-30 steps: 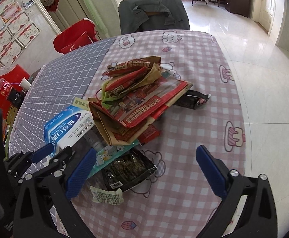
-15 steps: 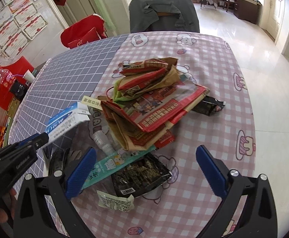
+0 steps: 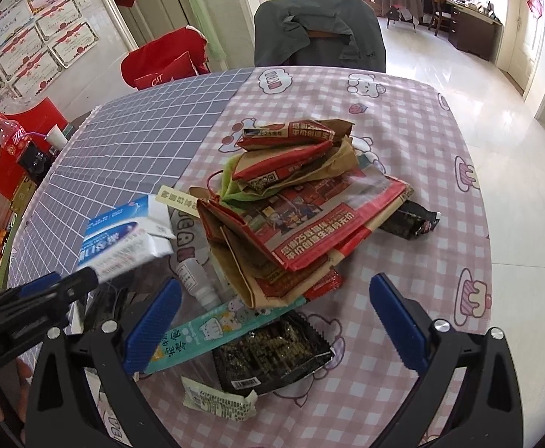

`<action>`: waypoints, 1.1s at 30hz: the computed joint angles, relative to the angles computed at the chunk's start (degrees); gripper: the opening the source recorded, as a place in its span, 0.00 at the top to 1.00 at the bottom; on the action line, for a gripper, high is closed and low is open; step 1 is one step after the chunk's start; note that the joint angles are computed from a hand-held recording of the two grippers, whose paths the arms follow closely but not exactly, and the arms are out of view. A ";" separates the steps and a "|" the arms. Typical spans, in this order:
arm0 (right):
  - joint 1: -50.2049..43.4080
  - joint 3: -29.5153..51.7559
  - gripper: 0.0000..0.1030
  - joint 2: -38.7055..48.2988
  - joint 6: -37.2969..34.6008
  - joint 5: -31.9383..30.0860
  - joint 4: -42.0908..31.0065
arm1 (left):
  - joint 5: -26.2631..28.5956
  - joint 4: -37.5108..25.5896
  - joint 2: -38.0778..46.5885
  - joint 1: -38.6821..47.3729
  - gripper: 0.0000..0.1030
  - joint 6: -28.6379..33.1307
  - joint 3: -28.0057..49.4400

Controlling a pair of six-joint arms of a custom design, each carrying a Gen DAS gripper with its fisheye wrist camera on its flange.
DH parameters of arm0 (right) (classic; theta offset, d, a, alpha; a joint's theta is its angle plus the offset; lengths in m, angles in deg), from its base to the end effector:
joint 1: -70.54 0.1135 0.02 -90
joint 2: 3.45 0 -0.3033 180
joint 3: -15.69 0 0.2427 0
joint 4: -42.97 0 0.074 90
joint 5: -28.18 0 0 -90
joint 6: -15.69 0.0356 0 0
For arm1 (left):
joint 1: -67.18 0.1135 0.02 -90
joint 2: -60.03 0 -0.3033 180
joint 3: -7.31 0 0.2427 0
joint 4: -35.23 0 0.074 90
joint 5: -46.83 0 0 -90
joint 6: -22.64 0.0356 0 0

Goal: Collect trash
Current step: 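Lift the medicine box with the left tool while the right tool grasps the brown paper bag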

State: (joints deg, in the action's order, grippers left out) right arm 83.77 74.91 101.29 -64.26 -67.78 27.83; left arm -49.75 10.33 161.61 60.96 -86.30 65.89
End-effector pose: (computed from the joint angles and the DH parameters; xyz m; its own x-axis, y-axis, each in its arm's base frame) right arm 0.3115 0.0770 0.1383 -0.8839 -0.0295 -0.4667 -0.1248 0.9767 0.1746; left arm 0.2982 -0.0284 0.1438 -0.8922 -0.2271 -0.3903 -0.2377 0.9711 -0.0217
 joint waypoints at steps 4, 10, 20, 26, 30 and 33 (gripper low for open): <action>1.53 0.85 0.04 1.56 -1.77 1.66 1.49 | 3.51 0.60 -1.32 3.83 0.33 -1.65 -1.70; 5.31 2.24 0.08 4.34 -6.54 6.85 5.26 | 6.55 1.69 -3.40 7.63 0.30 -2.62 -5.54; 6.22 5.74 0.84 6.67 -10.75 4.27 2.14 | -1.26 3.82 -0.79 4.23 0.29 1.04 -6.42; 5.85 3.45 0.89 1.25 -10.66 1.83 1.78 | -11.15 5.72 5.34 -0.49 0.32 5.26 -2.95; 4.78 2.38 0.90 -2.07 -10.14 0.05 0.52 | -10.06 5.37 7.08 -0.29 0.73 6.39 -1.21; 3.56 1.83 0.90 -4.97 -9.34 -1.70 -1.10 | -11.07 6.59 3.80 -0.65 0.87 6.15 -2.41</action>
